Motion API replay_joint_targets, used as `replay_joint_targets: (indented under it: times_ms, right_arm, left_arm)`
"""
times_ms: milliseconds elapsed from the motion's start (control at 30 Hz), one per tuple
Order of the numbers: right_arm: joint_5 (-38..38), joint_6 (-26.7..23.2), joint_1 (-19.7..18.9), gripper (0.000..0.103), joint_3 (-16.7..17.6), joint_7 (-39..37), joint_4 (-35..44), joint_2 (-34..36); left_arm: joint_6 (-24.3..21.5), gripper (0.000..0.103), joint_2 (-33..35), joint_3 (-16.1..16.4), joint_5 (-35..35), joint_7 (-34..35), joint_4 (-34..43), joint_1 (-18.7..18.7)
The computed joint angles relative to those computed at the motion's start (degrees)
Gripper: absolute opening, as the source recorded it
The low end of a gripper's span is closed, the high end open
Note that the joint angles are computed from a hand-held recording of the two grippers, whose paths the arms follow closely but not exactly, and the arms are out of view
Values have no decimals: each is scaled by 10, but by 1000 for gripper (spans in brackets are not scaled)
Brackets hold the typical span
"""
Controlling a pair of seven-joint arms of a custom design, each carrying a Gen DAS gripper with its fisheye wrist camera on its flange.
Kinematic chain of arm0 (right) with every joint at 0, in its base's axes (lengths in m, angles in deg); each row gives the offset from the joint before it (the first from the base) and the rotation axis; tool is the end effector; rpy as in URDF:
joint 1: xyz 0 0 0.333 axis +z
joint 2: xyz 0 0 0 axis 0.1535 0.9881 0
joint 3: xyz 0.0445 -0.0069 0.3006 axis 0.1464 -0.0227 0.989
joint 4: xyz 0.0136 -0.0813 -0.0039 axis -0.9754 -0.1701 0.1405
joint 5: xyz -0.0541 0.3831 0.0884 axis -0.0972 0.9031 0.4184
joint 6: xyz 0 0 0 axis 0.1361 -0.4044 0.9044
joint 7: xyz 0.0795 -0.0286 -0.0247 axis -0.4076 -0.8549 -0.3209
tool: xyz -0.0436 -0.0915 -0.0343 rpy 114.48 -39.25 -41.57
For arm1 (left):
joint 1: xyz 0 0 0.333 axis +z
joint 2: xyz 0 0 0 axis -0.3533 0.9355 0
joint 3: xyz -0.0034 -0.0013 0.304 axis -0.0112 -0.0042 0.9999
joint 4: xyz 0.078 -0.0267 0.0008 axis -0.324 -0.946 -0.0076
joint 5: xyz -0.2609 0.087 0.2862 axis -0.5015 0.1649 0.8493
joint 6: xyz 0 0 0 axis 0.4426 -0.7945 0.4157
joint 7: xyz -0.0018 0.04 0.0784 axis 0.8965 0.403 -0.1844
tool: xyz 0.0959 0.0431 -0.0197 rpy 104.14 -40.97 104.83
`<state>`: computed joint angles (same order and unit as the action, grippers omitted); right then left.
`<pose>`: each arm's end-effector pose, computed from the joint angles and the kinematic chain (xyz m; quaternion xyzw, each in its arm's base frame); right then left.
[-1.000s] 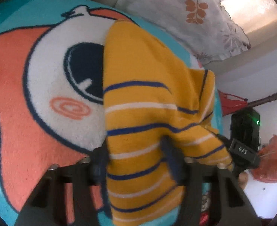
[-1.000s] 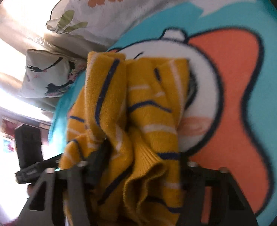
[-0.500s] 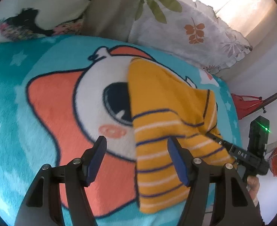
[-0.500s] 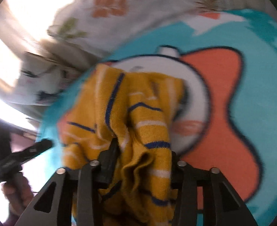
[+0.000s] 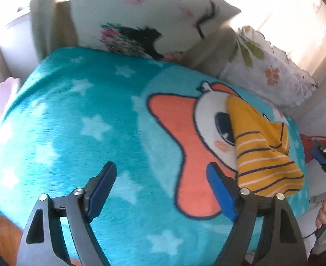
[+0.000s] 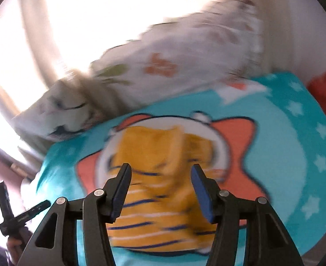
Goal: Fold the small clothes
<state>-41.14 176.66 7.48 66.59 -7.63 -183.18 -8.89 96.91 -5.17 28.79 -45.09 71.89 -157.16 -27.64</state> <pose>0.5916 -0.0754 0.4987 -0.6557 0.6497 -0.1201 0.3654 0.5329 -0.1777 0.4811 -0.7689 0.5657 -0.2674 0.1310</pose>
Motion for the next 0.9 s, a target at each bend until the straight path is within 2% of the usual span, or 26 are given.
replay_joint_targets:
  times_ms: [67,233,300,333,367,400,433,500,533,567,600,667,733,767,800,833,867,900]
  right_arm:
    - [-9,0,20,39,15,-3,-19,-13]
    - [-84,27,55,39,34,42,-69,-1]
    - [-203,66,71,38,22,148,-83,24]
    - [-236,68,69,37,16,181,-84,43]
    - [-229,63,48,36,30,186,-86,44]
    - [-187,56,39,36,32,163,-90,36]
    - [-182,38,34,36,29,169,-88,27]
    - [-119,48,32,37,25,128,-99,0]
    - [-93,64,33,38,23,103,-101,-13]
    - [-106,80,34,46,21,113,-97,-15]
    - [-127,96,34,62,19,133,-89,-11]
    - [-194,143,31,76,17,198,-62,20]
    - [-291,155,34,76,4,279,-18,70]
    - [-305,126,18,55,16,285,16,100]
    - [-279,87,12,9,19,260,50,125]
    - [-246,39,-8,8,35,231,80,148]
    - [-252,23,-9,8,32,233,91,155]
    - [-277,30,-3,8,25,247,94,159]
  left_arm:
    - [6,83,-14,7,-18,20,-17,0]
    - [9,83,-45,13,-43,67,-51,1]
    - [10,83,-56,15,-52,85,-62,1]
    - [10,83,-63,15,-52,92,-69,3]
    - [10,83,-68,14,-49,94,-74,6]
    - [8,83,-74,12,-40,94,-81,11]
    - [8,83,-77,10,-36,94,-83,14]
    - [10,83,-81,10,-36,93,-87,16]
    - [9,83,-81,11,-41,95,-88,15]
    - [9,83,-80,12,-47,98,-87,14]
    - [10,83,-80,12,-50,99,-87,13]
    - [14,83,-79,8,-51,93,-87,14]
    - [15,83,-77,4,-51,82,-84,14]
    - [16,83,-76,2,-50,77,-83,14]
    - [15,83,-75,-2,-47,68,-82,14]
    - [15,83,-74,-4,-41,61,-81,14]
    - [14,83,-74,-8,-34,51,-80,15]
    - [11,83,-73,-13,-24,38,-78,17]
